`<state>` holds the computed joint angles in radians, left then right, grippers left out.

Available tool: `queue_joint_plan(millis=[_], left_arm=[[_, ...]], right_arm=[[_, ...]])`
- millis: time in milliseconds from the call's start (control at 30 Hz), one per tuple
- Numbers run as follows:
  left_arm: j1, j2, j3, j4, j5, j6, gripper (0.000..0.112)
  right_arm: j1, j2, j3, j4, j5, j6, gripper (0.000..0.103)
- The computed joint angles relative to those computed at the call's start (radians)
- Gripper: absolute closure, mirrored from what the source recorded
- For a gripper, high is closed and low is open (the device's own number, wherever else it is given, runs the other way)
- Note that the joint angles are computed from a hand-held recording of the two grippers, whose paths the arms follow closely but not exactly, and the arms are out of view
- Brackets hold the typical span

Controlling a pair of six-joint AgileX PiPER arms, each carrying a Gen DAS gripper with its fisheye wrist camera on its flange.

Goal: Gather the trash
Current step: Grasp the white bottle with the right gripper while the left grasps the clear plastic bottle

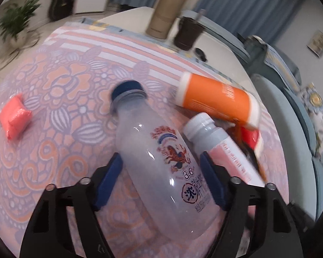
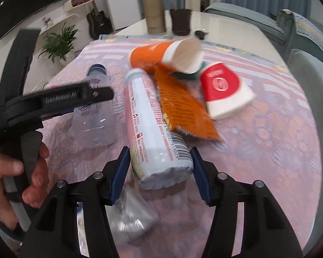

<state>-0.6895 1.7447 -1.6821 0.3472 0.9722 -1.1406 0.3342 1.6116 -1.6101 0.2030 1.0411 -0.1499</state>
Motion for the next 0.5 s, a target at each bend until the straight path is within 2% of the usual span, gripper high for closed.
queue_joint_plan(millis=[133,267,333,500], left_arm=[[-0.029,-0.044,0.031,-0.049,-0.016,0.138,0.048],[-0.076,-0.100,0.088,-0.080,-0.033,0.253,0.052],[-0.092,-0.120,0.118,-0.104,-0.047,0.291,0.052],[-0.140,-0.146,0.154,-0.105,-0.019,0.330,0.053]], right_arm=[[-0.062,-0.115,0.059,-0.016,0.046,-0.002,0.051],[-0.154,-0.266,0.198,-0.041,0.069,-0.003,0.051],[-0.209,-0.342,0.282,-0.049,0.071,-0.012,0.051],[-0.278,-0.445,0.409,-0.038,0.087,-0.026,0.051]])
